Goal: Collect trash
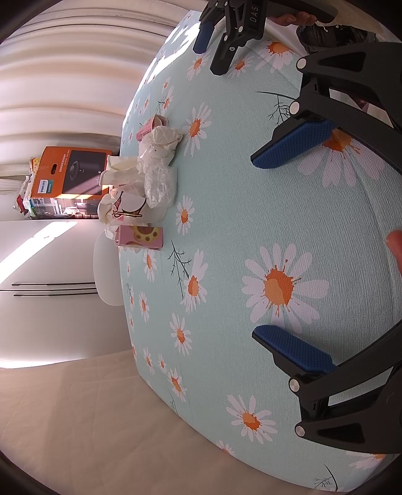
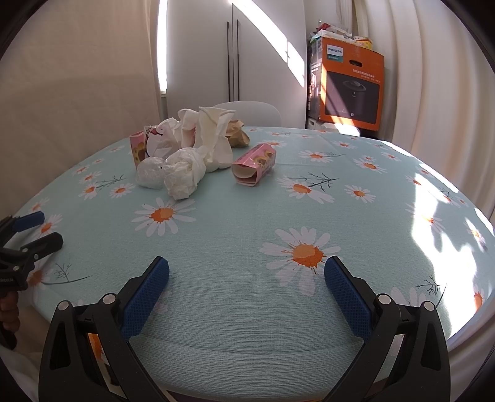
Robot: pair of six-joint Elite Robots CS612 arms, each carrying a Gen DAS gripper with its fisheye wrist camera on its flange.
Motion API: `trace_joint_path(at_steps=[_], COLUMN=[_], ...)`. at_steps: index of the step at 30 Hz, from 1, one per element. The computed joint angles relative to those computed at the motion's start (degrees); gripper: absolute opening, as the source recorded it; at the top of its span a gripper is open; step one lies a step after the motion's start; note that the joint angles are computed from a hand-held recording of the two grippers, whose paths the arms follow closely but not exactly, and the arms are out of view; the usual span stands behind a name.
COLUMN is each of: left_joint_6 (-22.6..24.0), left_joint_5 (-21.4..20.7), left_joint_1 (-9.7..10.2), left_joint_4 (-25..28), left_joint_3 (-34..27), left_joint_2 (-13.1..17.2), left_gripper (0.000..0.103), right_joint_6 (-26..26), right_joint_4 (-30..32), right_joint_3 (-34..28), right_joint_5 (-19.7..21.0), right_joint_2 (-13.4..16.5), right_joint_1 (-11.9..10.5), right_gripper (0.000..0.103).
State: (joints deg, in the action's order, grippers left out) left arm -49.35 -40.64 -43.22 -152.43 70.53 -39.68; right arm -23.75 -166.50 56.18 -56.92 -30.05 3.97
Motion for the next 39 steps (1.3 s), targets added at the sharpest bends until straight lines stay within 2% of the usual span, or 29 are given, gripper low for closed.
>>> trace_joint_path(at_steps=[30,39], left_joint_6=[-0.16,0.62], left_joint_5=[-0.18,-0.70], left_joint_1=[-0.05,0.14], left_joint_4=[0.30,0.02], left_joint_3=[0.72,-0.10], left_joint_2=[-0.62,-0.01], left_gripper=[0.099,0.099], right_joint_6=[-0.06,-1.24], right_joint_4=[-0.12,3.40], right_joint_3=[0.04,-0.81], right_joint_5=[0.01,-1.19], right_joint_2=[0.00,-0.24], right_joint_1=[-0.01,0.25], right_gripper=[0.097,0.097])
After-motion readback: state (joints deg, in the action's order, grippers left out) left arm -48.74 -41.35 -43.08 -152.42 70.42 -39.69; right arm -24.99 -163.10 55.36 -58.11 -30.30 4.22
